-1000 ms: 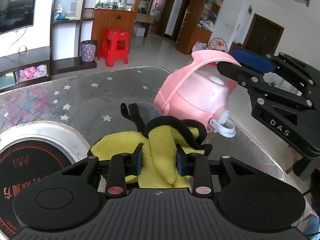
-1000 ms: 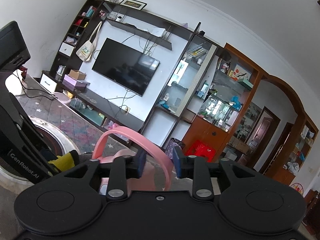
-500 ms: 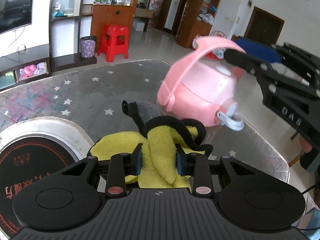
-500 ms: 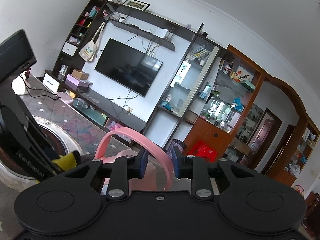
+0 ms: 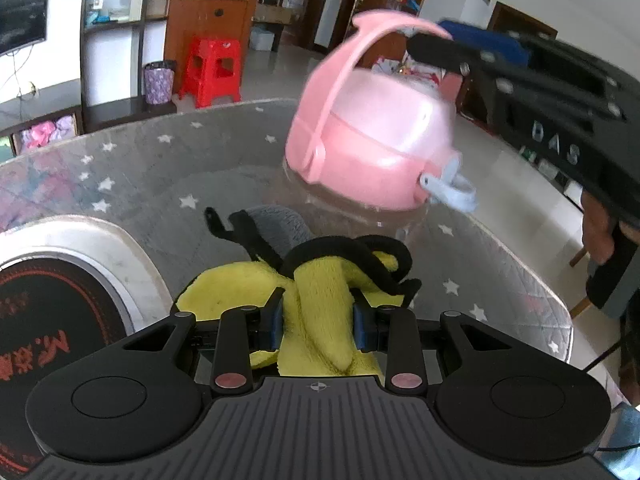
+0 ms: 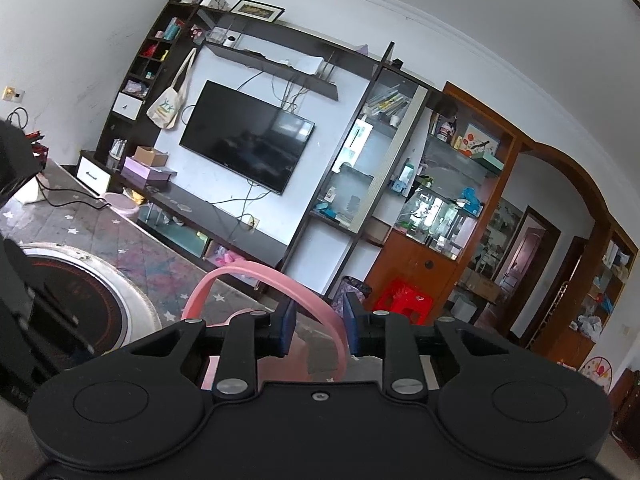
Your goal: Clean container
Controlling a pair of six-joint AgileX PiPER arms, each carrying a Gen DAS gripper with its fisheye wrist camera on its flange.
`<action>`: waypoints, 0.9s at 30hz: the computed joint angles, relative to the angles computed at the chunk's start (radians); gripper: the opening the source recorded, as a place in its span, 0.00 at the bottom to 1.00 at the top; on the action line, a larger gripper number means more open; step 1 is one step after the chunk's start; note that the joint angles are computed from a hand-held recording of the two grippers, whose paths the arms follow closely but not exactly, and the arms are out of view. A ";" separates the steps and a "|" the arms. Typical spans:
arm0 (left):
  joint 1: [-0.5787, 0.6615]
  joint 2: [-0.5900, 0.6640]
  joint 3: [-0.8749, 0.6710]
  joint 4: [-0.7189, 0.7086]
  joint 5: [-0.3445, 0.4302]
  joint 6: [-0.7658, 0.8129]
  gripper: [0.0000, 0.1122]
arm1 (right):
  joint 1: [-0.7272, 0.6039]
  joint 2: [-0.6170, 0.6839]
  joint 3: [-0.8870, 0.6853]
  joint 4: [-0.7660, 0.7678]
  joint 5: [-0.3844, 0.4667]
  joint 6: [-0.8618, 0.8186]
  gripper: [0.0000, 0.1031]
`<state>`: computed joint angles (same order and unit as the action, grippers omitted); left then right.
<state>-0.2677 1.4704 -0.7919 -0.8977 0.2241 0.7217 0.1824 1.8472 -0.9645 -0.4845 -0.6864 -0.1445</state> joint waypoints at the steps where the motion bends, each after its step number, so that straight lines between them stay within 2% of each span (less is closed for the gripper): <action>1: -0.003 0.005 -0.001 0.004 -0.001 -0.005 0.29 | -0.002 0.000 -0.002 -0.001 0.000 0.004 0.27; 8: -0.016 0.022 0.007 -0.079 -0.015 0.058 0.29 | -0.014 0.004 -0.029 -0.031 0.016 0.049 0.27; 11: -0.031 0.040 0.011 -0.189 -0.028 0.152 0.29 | -0.023 0.013 -0.052 -0.058 0.025 0.078 0.27; 19: -0.014 0.076 0.004 -0.289 0.008 0.235 0.29 | -0.063 0.026 -0.096 -0.181 0.033 0.208 0.27; 27: 0.012 -0.011 -0.032 0.012 0.018 -0.027 0.29 | -0.075 0.013 -0.088 -0.212 0.025 0.221 0.27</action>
